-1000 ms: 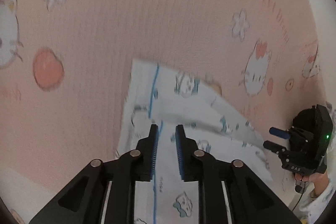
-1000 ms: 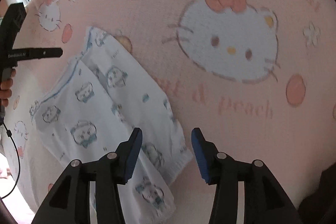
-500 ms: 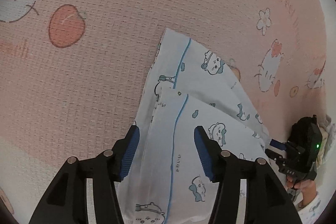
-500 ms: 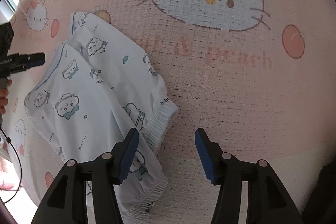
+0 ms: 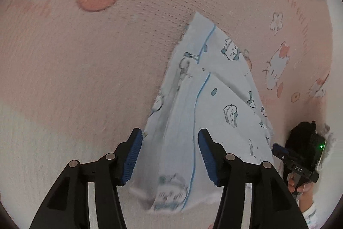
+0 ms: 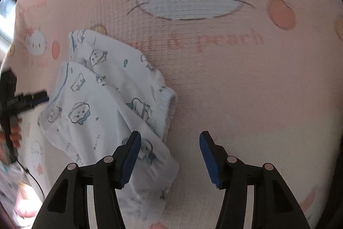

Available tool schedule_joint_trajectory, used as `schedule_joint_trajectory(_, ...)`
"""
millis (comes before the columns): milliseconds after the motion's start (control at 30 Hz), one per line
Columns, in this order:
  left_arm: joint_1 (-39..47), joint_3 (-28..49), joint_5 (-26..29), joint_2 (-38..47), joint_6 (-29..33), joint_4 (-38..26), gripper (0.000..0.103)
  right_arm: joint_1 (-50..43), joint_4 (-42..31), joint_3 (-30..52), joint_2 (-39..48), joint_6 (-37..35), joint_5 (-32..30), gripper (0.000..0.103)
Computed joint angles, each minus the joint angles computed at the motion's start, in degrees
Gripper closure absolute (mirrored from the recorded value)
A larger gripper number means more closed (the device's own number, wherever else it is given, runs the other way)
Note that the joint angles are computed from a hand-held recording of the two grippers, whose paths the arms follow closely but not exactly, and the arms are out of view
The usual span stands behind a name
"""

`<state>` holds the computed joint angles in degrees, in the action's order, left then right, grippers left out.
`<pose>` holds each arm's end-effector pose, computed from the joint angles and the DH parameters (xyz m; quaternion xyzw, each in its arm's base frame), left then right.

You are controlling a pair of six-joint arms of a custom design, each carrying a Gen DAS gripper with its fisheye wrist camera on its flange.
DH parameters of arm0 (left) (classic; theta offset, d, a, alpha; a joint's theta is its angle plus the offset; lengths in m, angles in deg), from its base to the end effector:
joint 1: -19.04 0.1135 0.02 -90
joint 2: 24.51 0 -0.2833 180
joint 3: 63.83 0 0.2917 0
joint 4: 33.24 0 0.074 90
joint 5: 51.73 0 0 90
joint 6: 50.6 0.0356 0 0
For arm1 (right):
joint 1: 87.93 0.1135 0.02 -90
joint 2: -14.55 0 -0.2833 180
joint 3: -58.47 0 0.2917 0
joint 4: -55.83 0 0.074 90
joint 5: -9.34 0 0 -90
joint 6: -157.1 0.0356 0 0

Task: Fold clothes

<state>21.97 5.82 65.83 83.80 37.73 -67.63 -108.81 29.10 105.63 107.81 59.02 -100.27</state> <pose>0.3679 0.0023 0.0993 -0.0035 0.9612 -0.2340 0.1457 0.2566 -0.0851 0.0834 0.0833 0.9711 0.1263 0.1845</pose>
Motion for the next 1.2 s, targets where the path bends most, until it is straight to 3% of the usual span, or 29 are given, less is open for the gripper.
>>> schedule_joint_trajectory(67, 1.12, -6.22, -2.12, -5.35, -1.1, 5.07, 0.052, -1.92, 0.09, -3.29, -3.77, 1.8, -1.06, 0.041)
schedule_joint_trajectory(167, 2.37, -10.76, -2.36, -10.52, 0.67, 6.77, 0.052, -3.2, -0.39, -8.1, -10.42, 2.67, -1.98, 0.04)
schedule_joint_trajectory(333, -2.64, -17.47, -9.02, -15.41, 2.64, 11.02, 0.052, 3.42, -0.35, -11.44, -16.7, 6.3, 2.69, 0.04)
schedule_joint_trajectory(467, -10.82, -25.26, -21.42, -21.63, 7.29, 16.33, 0.052, 12.25, 4.01, -14.05, -19.0, 8.03, 11.3, 0.04)
schedule_joint_trajectory(567, -14.74, -28.9, -26.58, -23.84, 11.83, 19.01, 0.052, 14.74, -3.28, -17.23, -31.64, 4.8, 15.7, 0.04)
schedule_joint_trajectory(667, -18.61, -32.39, -33.52, -25.73, 16.85, 22.62, 0.052, 19.96, -4.7, -18.87, -35.83, 3.0, 19.24, 0.04)
schedule_joint_trajectory(833, -20.88, -35.36, -38.64, -26.37, 22.57, 27.58, 0.052, 31.45, -2.74, -21.98, -37.14, 2.58, 30.73, 0.04)
schedule_joint_trajectory(933, -22.57, -36.68, -41.83, -24.54, 25.97, 32.45, 0.052, 35.16, -1.31, -22.2, -35.13, 1.86, 31.54, 0.04)
schedule_joint_trajectory(1067, -27.14, -41.28, -48.52, -22.46, 34.07, 44.48, 0.052, 38.35, -0.62, -22.19, -34.28, 1.76, 34.99, 0.04)
schedule_joint_trajectory(1133, -30.41, -44.26, -53.29, -18.31, 40.91, 55.75, 0.052, 41.59, 0.27, -22.29, -33.33, 1.05, 39.24, 0.04)
schedule_joint_trajectory(1200, -33.69, -46.99, -58.06, -9.67, 49.88, 72.6, 0.052, 45.72, 3.51, -22.08, -29.05, -0.08, 44.23, 0.04)
